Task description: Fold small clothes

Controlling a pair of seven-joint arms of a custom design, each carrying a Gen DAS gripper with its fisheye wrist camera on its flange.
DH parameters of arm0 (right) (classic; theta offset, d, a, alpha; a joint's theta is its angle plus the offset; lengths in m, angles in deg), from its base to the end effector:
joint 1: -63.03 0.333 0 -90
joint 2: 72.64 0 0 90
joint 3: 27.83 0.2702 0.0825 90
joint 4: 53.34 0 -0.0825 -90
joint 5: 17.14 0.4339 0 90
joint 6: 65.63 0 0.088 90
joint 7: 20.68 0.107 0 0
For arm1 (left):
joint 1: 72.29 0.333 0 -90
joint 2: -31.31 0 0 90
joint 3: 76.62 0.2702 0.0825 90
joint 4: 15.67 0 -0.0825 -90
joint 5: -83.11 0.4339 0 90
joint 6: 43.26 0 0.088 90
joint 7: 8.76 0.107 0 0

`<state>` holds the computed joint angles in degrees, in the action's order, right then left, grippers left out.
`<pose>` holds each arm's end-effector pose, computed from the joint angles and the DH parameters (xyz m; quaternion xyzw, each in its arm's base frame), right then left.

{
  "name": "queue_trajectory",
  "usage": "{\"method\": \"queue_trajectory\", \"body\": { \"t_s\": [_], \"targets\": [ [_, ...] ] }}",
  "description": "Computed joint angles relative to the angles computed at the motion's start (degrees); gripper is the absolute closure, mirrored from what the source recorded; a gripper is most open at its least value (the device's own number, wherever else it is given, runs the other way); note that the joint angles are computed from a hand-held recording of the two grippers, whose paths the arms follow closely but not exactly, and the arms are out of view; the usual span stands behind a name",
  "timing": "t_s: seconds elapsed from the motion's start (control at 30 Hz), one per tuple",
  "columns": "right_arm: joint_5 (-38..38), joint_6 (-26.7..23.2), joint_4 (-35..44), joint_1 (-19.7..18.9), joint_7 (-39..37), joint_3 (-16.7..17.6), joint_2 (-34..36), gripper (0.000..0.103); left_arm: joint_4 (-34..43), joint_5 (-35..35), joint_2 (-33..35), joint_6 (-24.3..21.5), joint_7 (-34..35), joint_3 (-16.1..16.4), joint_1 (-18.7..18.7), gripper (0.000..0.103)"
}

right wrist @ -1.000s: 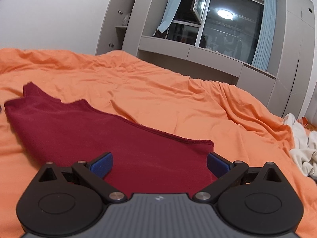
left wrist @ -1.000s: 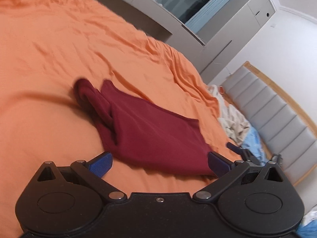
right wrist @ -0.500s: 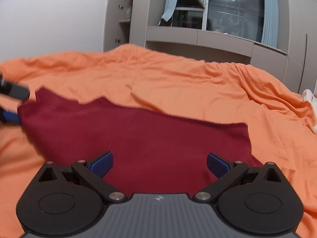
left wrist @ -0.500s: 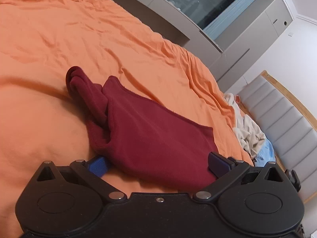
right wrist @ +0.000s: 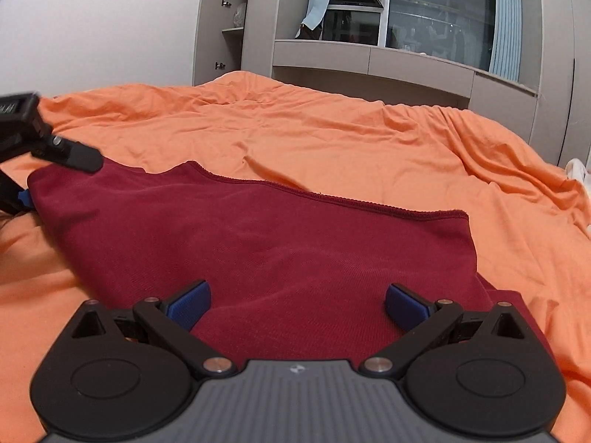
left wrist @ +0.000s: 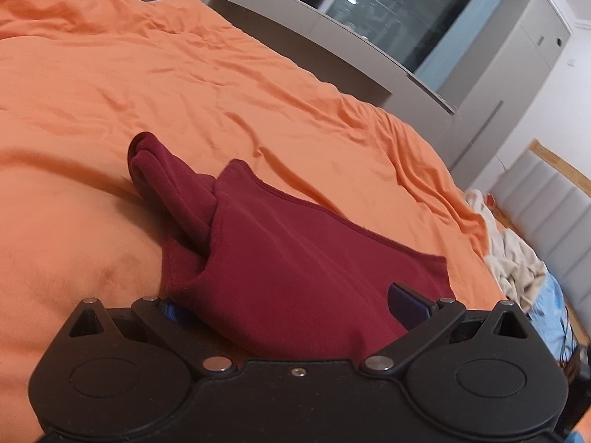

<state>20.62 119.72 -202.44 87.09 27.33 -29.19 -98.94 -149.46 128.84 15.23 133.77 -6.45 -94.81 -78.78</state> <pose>0.4735 0.1332 0.4570 -0.7246 0.4626 -0.3145 0.4025 0.4773 -0.2907 0.4728 -0.6939 0.5195 -0.4737 0.1555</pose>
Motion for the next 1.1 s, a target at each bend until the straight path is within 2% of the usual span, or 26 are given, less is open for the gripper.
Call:
{"method": "queue_trajectory", "body": {
  "t_s": [0.1, 0.23, 0.27, 0.4, 0.53, 0.6, 0.67, 0.73, 0.9, 1.03, 1.1],
  "targets": [
    [-0.8, 1.5, -0.5, -2.5, 0.7, 3.1, 0.2, 0.0, 0.8, 4.6, -0.2, -0.2, -8.0, -4.1, 4.7, 0.001],
    [-1.9, 2.5, -0.9, -5.1, 1.6, 6.1, 0.3, 0.0, 1.8, 11.4, -0.5, 0.6, -21.4, -7.6, 9.7, 0.001],
    [-2.1, 2.7, -1.0, -5.7, 1.8, 6.8, 0.3, 0.0, 2.1, 12.4, -0.4, 0.6, -23.8, -7.6, 9.9, 0.001],
    [-2.9, 3.1, -1.3, -5.9, 2.2, 6.9, 0.2, 0.0, 3.4, 13.4, 0.9, -1.0, -25.6, -5.4, 7.2, 0.001],
    [-3.3, 3.1, -1.3, -5.6, 2.5, 6.5, 0.2, 0.0, 4.7, 12.9, 1.9, -5.5, -23.6, -3.2, 3.3, 0.001],
    [-3.4, 3.1, -1.3, -5.7, 2.6, 6.6, 0.2, 0.0, 5.4, 14.1, 2.2, -7.4, -24.7, -2.9, 2.4, 0.002],
    [-3.5, 3.1, -1.4, -5.7, 2.7, 6.6, 0.2, 0.0, 6.0, 14.4, 2.4, -10.0, -25.0, -2.4, 1.2, 0.007],
    [-3.6, 3.1, -1.4, -5.7, 2.8, 6.6, 0.2, 0.0, 7.0, 13.1, 3.1, -13.4, -23.7, -1.7, -0.3, 0.018],
    [-3.8, 3.1, -1.4, -5.7, 2.9, 6.6, 0.2, 0.0, 9.1, 14.6, 4.8, -17.8, -25.1, -0.7, -2.0, 0.032],
    [-3.9, 3.1, -1.4, -5.7, 3.0, 6.6, 0.2, 0.0, 10.1, 15.7, 5.6, -19.4, -26.5, 0.1, -3.0, 0.066],
    [-3.9, 3.2, -1.5, -5.7, 3.1, 6.5, 0.1, 0.0, 10.5, 14.7, 6.1, -19.7, -25.5, 0.7, -3.6, 0.076]
  ]
}}
